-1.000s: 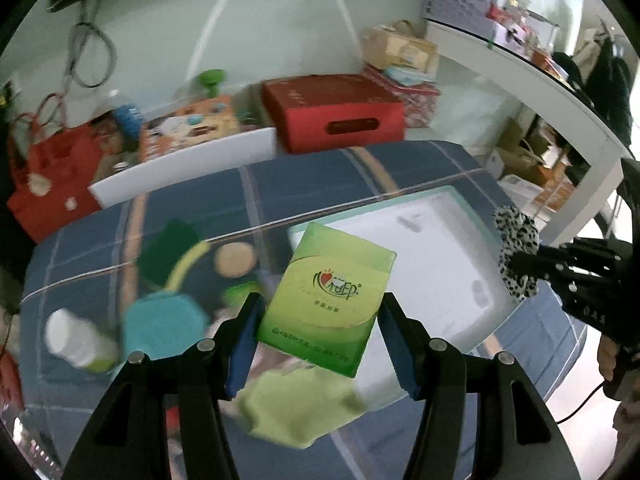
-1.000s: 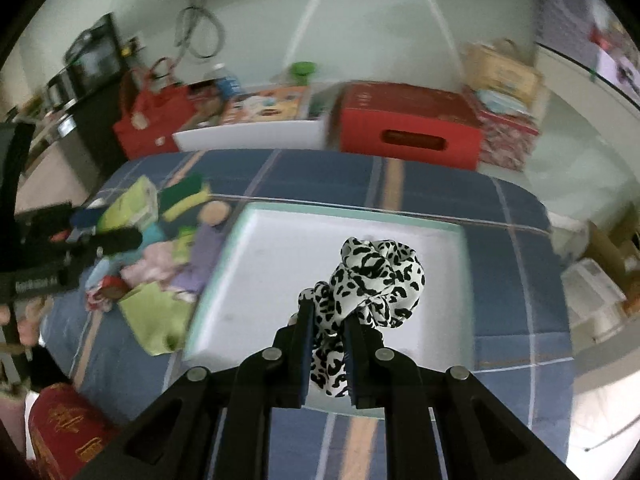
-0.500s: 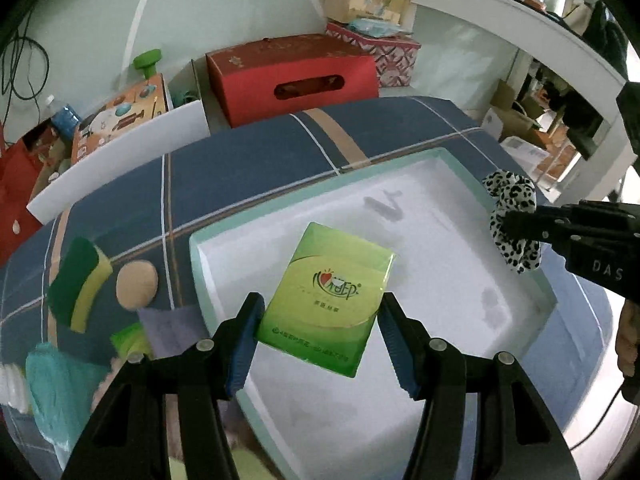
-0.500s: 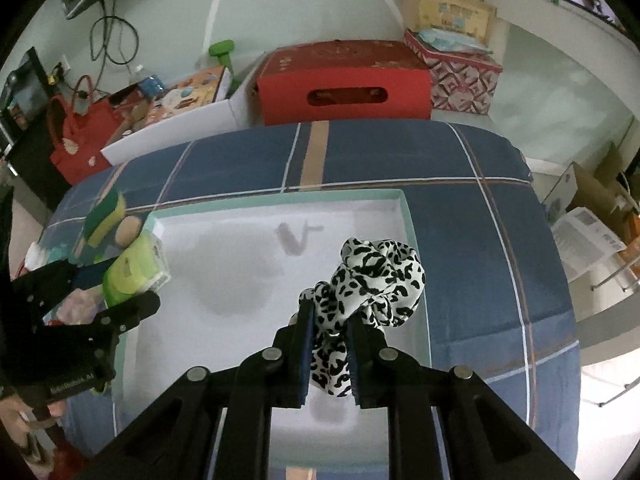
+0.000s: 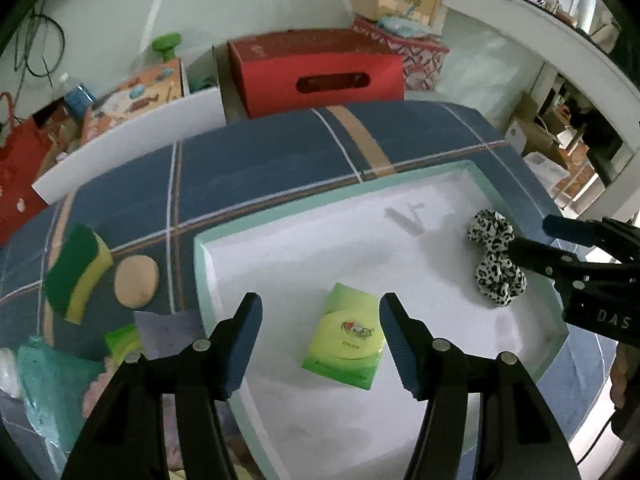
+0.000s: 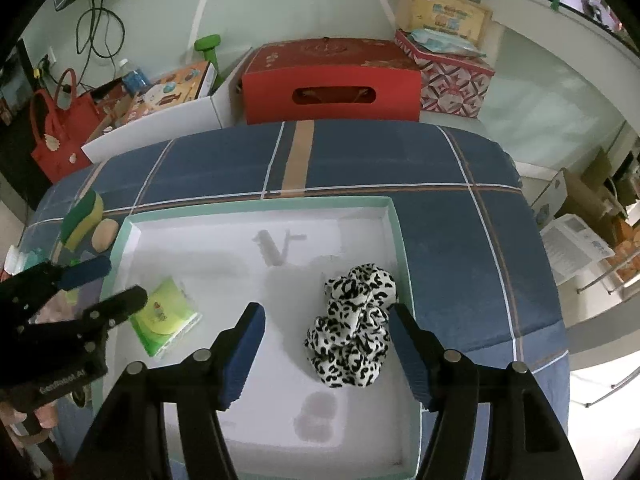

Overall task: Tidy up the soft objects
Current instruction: 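Withdraw both tools from the tray back toward the pile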

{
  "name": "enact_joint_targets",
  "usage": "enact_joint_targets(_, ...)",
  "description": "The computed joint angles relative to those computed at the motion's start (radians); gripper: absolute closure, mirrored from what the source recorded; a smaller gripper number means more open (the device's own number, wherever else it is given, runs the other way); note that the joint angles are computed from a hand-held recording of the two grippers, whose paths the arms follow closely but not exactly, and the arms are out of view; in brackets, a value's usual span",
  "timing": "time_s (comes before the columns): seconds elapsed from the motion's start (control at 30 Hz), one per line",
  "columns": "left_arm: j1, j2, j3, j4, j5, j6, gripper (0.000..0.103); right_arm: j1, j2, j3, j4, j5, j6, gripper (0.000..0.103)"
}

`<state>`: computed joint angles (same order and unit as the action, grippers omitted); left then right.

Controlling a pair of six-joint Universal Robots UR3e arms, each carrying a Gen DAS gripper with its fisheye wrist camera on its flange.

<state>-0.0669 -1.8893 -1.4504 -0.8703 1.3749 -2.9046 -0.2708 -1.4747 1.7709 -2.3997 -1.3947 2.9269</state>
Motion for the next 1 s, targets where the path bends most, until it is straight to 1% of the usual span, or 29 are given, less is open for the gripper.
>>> enact_joint_targets(0.17, 0.022, 0.071, -0.067, 0.031, -0.004, -0.022, 0.040, -0.003, -0.072, 0.051, 0.023, 0.009, 0.004, 0.033)
enact_joint_targets(0.23, 0.045, 0.120, -0.114, 0.042, -0.018, -0.026, 0.029, 0.004, -0.114, 0.085, 0.025, 0.004, 0.001, 0.026)
enact_joint_targets(0.27, 0.058, 0.141, -0.134, 0.045, -0.031, -0.025, 0.021, 0.010, -0.132, 0.100, 0.026, -0.002, 0.001, 0.023)
enact_joint_targets(0.3, 0.078, 0.170, -0.161, 0.047, -0.051, -0.023, 0.017, 0.016, -0.153, 0.118, 0.028, -0.006, 0.001, 0.016)
enact_joint_targets(0.33, 0.097, 0.197, -0.185, 0.048, -0.065, -0.020, 0.016, 0.024, -0.180, 0.145, 0.022, -0.009, 0.004, 0.010)
enact_joint_targets(0.37, 0.115, 0.223, -0.207, 0.048, -0.078, -0.015, 0.016, 0.028, -0.199, 0.165, 0.016, -0.007, 0.005, 0.008)
enact_joint_targets(0.43, 0.155, 0.278, -0.260, 0.063, -0.100, -0.010, 0.010, 0.037, -0.236, 0.203, 0.004, -0.001, 0.019, 0.000)
enact_joint_targets(0.47, 0.176, 0.308, -0.289, 0.076, -0.109, -0.012, 0.003, 0.039, -0.253, 0.222, 0.001, 0.007, 0.029, 0.000)
enact_joint_targets(0.5, 0.204, 0.345, -0.327, 0.092, -0.123, -0.011, 0.001, 0.043, -0.276, 0.244, -0.004, 0.018, 0.047, 0.000)
enact_joint_targets(0.6, 0.288, 0.431, -0.401, 0.104, -0.162, -0.003, 0.001, 0.081, -0.299, 0.269, -0.021, 0.005, 0.097, 0.000)
enact_joint_targets(0.7, 0.398, 0.509, -0.462, 0.079, -0.226, 0.024, 0.001, 0.175, -0.289, 0.261, -0.043, -0.073, 0.157, 0.000)
enact_joint_targets(0.8, 0.493, 0.574, -0.507, 0.051, -0.258, 0.058, 0.001, 0.277, -0.265, 0.240, -0.078, -0.143, 0.225, 0.000)
enact_joint_targets(0.93, 0.619, 0.658, -0.567, 0.041, -0.291, 0.102, 0.001, 0.396, -0.219, 0.193, -0.121, -0.157, 0.323, 0.000)
enact_joint_targets(1.0, 0.689, 0.694, -0.587, 0.017, -0.309, 0.123, 0.001, 0.452, -0.190, 0.157, -0.126, -0.177, 0.351, 0.000)
